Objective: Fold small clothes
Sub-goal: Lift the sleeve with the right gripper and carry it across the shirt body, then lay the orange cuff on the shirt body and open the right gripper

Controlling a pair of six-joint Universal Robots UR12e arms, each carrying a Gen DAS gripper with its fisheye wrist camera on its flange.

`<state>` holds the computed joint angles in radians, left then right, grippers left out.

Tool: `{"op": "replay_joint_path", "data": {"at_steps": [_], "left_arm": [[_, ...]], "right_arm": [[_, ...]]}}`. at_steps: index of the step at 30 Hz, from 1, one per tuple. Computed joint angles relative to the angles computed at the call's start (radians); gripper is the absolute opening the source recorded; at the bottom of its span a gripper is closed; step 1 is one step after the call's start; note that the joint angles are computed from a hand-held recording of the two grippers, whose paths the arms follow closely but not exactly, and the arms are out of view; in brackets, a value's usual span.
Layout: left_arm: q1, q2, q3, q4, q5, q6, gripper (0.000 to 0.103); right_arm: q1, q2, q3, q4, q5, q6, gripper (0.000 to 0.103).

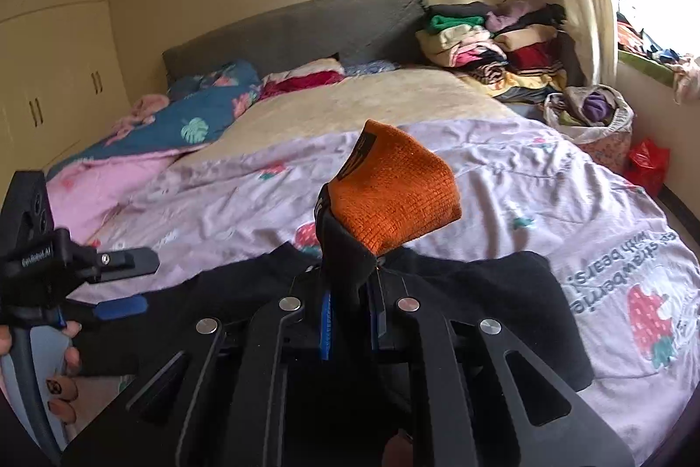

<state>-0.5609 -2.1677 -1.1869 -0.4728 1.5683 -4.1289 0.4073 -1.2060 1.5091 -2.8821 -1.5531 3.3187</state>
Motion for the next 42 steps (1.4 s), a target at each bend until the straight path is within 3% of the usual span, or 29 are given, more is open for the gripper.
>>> {"op": "replay_joint_path", "data": {"at_steps": [11, 12, 15, 18, 19, 22, 26, 27, 29, 33, 35, 36, 39, 42], "left_arm": [[0.019, 0.02, -0.085, 0.098, -0.075, -0.064, 0.094], [0.02, 0.023, -0.092, 0.1, -0.077, -0.068, 0.094], [0.024, 0.031, -0.115, 0.114, -0.088, -0.082, 0.094], [0.027, 0.039, -0.135, 0.115, -0.093, -0.092, 0.094], [0.026, 0.04, -0.137, 0.105, -0.093, -0.089, 0.094], [0.025, 0.04, -0.147, 0.094, -0.113, -0.087, 0.094], [0.018, 0.035, -0.144, 0.049, -0.109, -0.074, 0.091], [0.014, 0.032, -0.137, 0.03, -0.097, -0.069, 0.088], [0.007, 0.022, -0.122, 0.01, -0.086, -0.051, 0.073], [-0.009, -0.007, -0.063, -0.078, -0.045, -0.01, 0.051], [-0.021, -0.022, -0.028, -0.123, -0.009, 0.029, 0.022], [-0.028, -0.03, -0.009, -0.135, 0.011, 0.062, 0.015], [-0.051, -0.034, 0.022, -0.123, 0.089, 0.16, 0.01], [-0.059, -0.014, 0.003, -0.055, 0.127, 0.187, 0.009]], "right_arm": [[0.045, 0.039, -0.028, 0.086, 0.035, -0.097, 0.015], [0.047, 0.04, -0.029, 0.103, 0.047, -0.11, 0.019], [0.05, 0.033, -0.015, 0.119, 0.116, -0.173, 0.047], [0.05, 0.015, 0.004, 0.147, 0.182, -0.236, 0.058], [0.046, 0.006, 0.013, 0.156, 0.21, -0.244, 0.066], [0.026, -0.016, 0.04, 0.167, 0.29, -0.235, 0.068], [0.004, -0.034, 0.055, 0.164, 0.264, -0.175, 0.068], [-0.002, -0.039, 0.06, 0.155, 0.256, -0.163, 0.068], [-0.012, -0.048, 0.07, 0.137, 0.236, -0.14, 0.068], [-0.042, -0.064, 0.09, 0.109, 0.186, -0.093, 0.068], [-0.056, -0.07, 0.098, 0.102, 0.167, -0.075, 0.068], [-0.067, -0.075, 0.105, 0.098, 0.153, -0.059, 0.068], [-0.09, -0.09, 0.119, 0.096, 0.112, -0.022, 0.068], [-0.108, -0.102, 0.135, 0.08, 0.07, -0.007, 0.068]]}}
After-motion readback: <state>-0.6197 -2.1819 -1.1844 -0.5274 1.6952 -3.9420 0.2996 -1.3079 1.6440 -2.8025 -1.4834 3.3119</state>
